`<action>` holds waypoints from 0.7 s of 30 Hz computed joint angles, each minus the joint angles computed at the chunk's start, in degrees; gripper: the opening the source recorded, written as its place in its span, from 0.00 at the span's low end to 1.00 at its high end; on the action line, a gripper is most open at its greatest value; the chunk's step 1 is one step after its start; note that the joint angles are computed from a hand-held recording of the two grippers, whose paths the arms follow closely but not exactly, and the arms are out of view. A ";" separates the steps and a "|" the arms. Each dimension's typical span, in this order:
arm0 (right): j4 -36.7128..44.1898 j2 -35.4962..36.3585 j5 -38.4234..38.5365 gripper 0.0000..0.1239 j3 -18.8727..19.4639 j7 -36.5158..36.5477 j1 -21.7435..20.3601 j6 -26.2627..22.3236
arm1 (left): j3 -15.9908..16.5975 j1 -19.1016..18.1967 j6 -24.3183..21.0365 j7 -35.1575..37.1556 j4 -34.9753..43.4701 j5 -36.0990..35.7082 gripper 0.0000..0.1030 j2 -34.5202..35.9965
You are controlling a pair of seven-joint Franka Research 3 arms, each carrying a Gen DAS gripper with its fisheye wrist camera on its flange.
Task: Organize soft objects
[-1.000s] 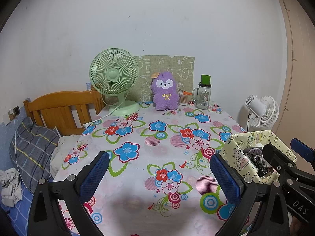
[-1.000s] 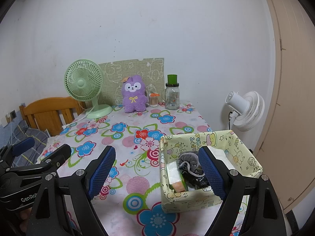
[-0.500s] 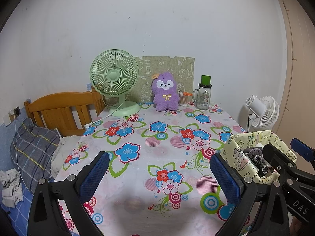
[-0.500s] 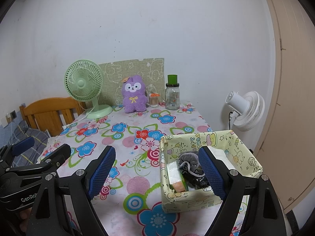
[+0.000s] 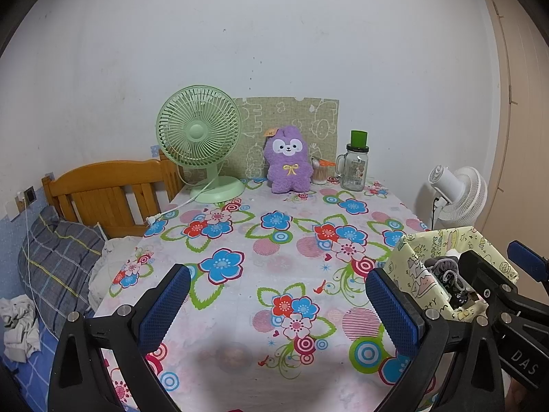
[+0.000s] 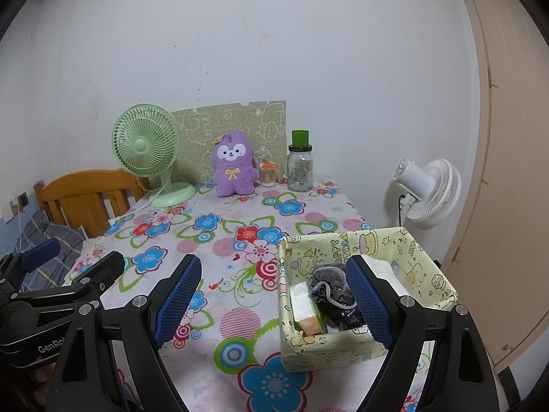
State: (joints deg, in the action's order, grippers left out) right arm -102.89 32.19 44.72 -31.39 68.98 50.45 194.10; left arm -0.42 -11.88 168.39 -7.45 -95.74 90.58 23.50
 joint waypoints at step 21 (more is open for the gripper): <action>0.11 0.52 -1.50 0.71 -0.96 1.75 0.34 -0.82 | 0.40 -0.30 0.33 2.44 -0.03 -2.04 1.00 0.40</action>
State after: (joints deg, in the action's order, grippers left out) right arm -102.78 32.72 43.21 -32.35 70.73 50.78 193.28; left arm -0.03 -12.18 168.72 -5.01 -95.77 88.54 23.90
